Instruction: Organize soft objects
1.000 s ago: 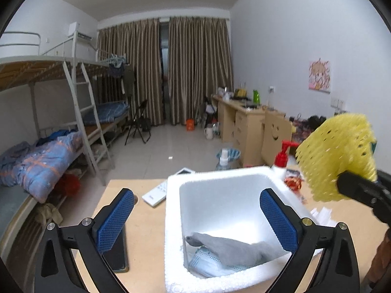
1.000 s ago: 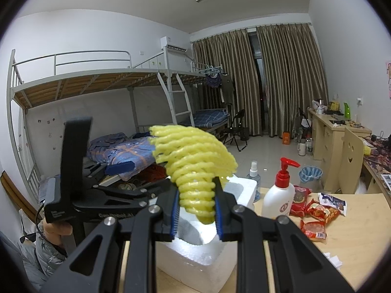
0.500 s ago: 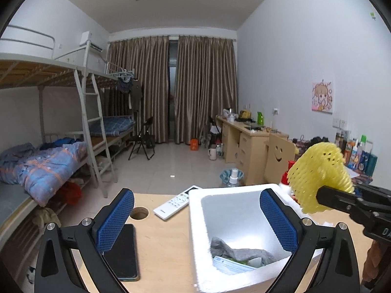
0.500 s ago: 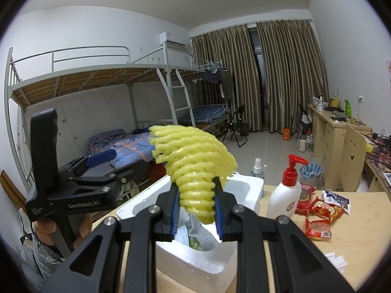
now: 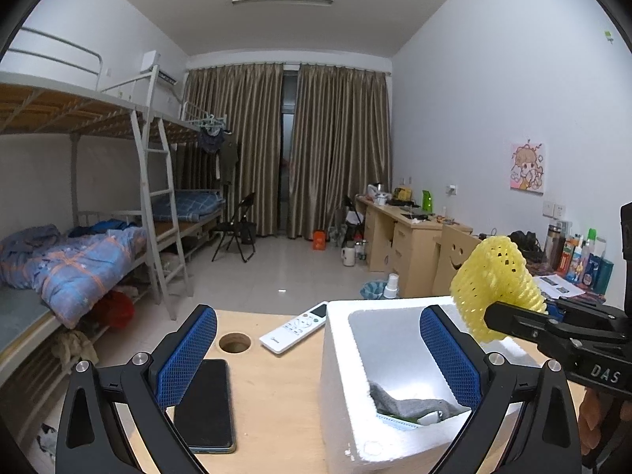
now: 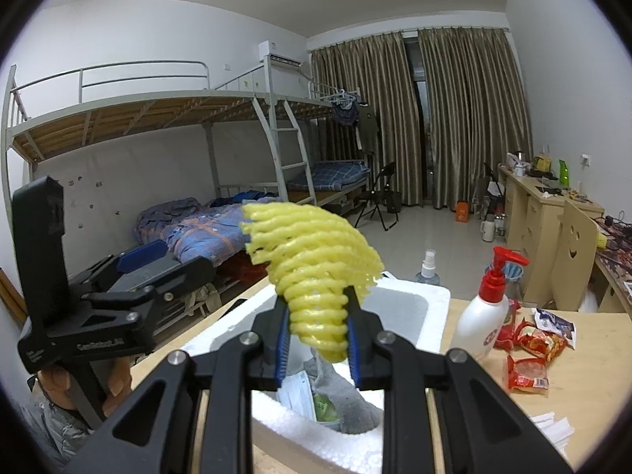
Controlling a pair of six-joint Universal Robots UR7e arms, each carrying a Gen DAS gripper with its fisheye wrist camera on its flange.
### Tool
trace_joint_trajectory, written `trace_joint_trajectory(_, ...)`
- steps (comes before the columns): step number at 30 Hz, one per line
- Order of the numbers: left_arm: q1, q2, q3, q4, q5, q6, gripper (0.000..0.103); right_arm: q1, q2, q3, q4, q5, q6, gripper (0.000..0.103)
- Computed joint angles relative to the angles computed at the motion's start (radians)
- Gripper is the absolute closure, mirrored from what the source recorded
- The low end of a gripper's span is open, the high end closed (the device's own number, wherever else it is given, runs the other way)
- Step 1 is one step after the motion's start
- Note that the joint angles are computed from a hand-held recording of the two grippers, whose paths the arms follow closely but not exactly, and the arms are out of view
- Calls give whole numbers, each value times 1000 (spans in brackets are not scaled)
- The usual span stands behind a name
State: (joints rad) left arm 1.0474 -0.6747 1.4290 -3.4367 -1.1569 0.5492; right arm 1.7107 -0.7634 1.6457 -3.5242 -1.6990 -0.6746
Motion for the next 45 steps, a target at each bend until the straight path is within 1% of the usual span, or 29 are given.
trace_joint_trajectory(1, 1, 1, -2, 1, 0, -6, 0, -3, 1, -3, 8, 3, -1, 62)
trace_joint_trajectory(2, 3, -1, 0, 1, -6, -15, 0, -4, 1, -3, 7, 3, 1, 58)
trace_joint_trajectory(3, 5, -3, 1, 3, -16, -25, 0, -5, 0, 1, 5, 6, 3, 51)
trace_joint_trajectory(4, 9, -4, 2, 9, -26, -35, 0, -9, -4, 4, 7, 17, 4, 48)
trace_joint_trajectory(6, 9, -3, 1, 16, -31, -39, 0, -7, -3, 8, 1, 15, 4, 47)
trace_joint_trajectory(9, 5, 3, 0, 9, -17, -33, 0, -6, -4, 11, -6, 12, -4, 44)
trace_joint_trajectory(10, 7, 3, -5, 16, -22, -37, 0, -7, -4, 12, -7, 9, -3, 41)
trace_joint_trajectory(12, 8, 0, -3, 18, -29, -40, 0, -6, -8, 19, -8, 11, -1, 41)
trace_joint_trajectory(15, 11, 1, -5, 12, -31, -40, 0, -10, -11, 21, -8, 15, 9, 34)
trace_joint_trajectory(17, 12, -1, -2, 13, -34, -42, 0, -9, -11, 21, -11, 12, 13, 33)
trace_joint_trajectory(20, 13, -3, 1, 15, -40, -42, 0, -10, -12, 23, -11, 27, 21, 29)
trace_joint_trajectory(21, 13, -3, 3, 14, -42, -39, 0, -13, -15, 28, -16, 40, 26, 28)
trace_joint_trajectory(22, 12, -1, 2, 11, -40, -34, 0, -20, -24, 38, -13, 76, 35, 27)
trace_joint_trajectory(23, 12, -1, 3, 9, -37, -31, 0, -19, -26, 39, -9, 81, 36, 25)
trace_joint_trajectory(25, 12, 0, 5, 6, -35, -30, 0, -6, -11, 31, -37, 27, 16, 24)
trace_joint_trajectory(26, 12, -1, 4, 9, -34, -30, 0, -3, -7, 28, -42, 20, 13, 24)
trace_joint_trajectory(28, 12, -2, 6, 8, -33, -32, 0, -5, -14, 30, -17, 29, 20, 24)
trace_joint_trajectory(31, 12, -3, 9, 5, -32, -35, 0, -3, -14, 30, -24, 26, 17, 24)
trace_joint_trajectory(36, 11, -3, 11, 5, -32, -36, 0, -1, -15, 45, -59, 14, 9, 23)
trace_joint_trajectory(40, 8, -9, 17, 22, -24, -45, 0, -2, -20, 58, -82, 18, 16, 20)
trace_joint_trajectory(43, 6, -25, 36, 32, -44, -58, 0, -1, -25, 66, -93, 17, 20, 19)
trace_joint_trajectory(45, 3, -31, 47, 12, -53, -45, 0, 1, -30, 71, -99, 20, 22, 17)
